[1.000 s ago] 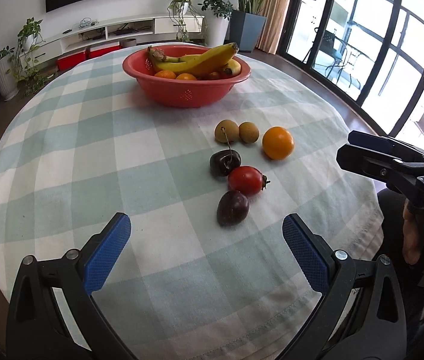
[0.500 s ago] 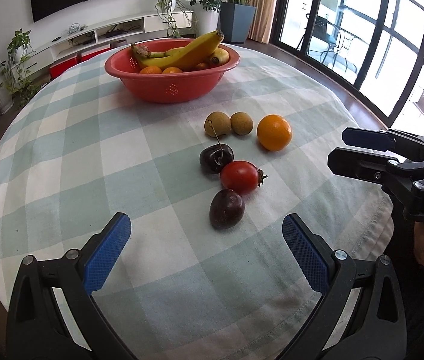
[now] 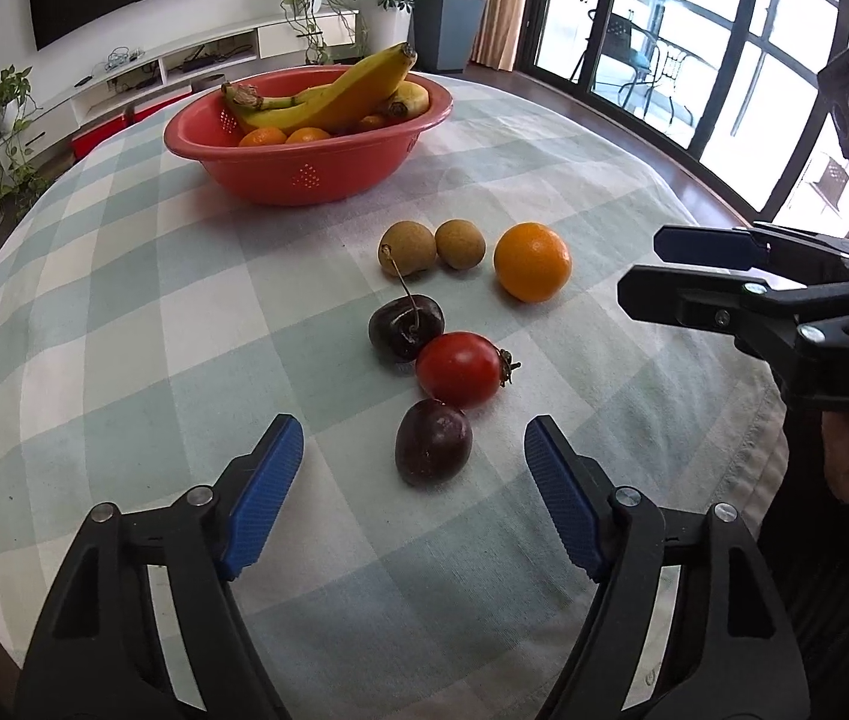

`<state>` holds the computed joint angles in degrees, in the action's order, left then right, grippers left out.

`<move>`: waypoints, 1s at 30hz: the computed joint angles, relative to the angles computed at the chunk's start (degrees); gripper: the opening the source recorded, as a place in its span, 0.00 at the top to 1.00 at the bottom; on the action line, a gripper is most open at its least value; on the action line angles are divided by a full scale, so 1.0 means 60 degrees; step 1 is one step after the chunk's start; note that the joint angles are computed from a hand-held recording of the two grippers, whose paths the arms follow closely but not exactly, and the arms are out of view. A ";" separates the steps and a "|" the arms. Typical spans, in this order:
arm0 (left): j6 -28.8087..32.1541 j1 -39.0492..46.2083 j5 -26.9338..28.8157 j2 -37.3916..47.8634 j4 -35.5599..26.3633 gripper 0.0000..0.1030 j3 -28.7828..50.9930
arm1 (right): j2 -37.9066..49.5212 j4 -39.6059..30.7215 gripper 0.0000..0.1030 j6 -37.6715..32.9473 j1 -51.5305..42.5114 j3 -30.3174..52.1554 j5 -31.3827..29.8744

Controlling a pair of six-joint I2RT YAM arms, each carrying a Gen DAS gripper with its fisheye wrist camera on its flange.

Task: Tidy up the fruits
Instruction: 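Grasp the dark plum with the left tool while the right tool grasps a brown kiwi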

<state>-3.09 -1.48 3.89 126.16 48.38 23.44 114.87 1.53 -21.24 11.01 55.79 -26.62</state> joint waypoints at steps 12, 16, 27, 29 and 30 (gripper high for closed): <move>0.0111 0.0199 0.0377 0.0368 -0.0253 0.41 0.0397 | 0.1153 -0.1370 0.39 -0.1013 0.0552 0.2001 0.0609; 0.0155 0.0273 0.0436 0.0451 -0.0318 0.45 0.0510 | 0.1386 -0.1522 0.39 -0.0967 0.0542 0.2268 0.0604; 0.0381 0.0273 0.0489 0.0438 -0.0447 0.53 0.0557 | 0.1771 -0.2158 0.39 -0.1210 0.0736 0.3090 0.0558; 0.0390 0.0288 0.0524 0.0419 -0.0472 0.55 0.0562 | 0.1829 -0.2223 0.39 -0.1406 0.0873 0.3301 0.0645; 0.0393 0.0289 0.0518 0.0403 -0.0476 0.57 0.0552 | 0.1888 -0.2329 0.39 -0.1551 0.0945 0.3453 0.0662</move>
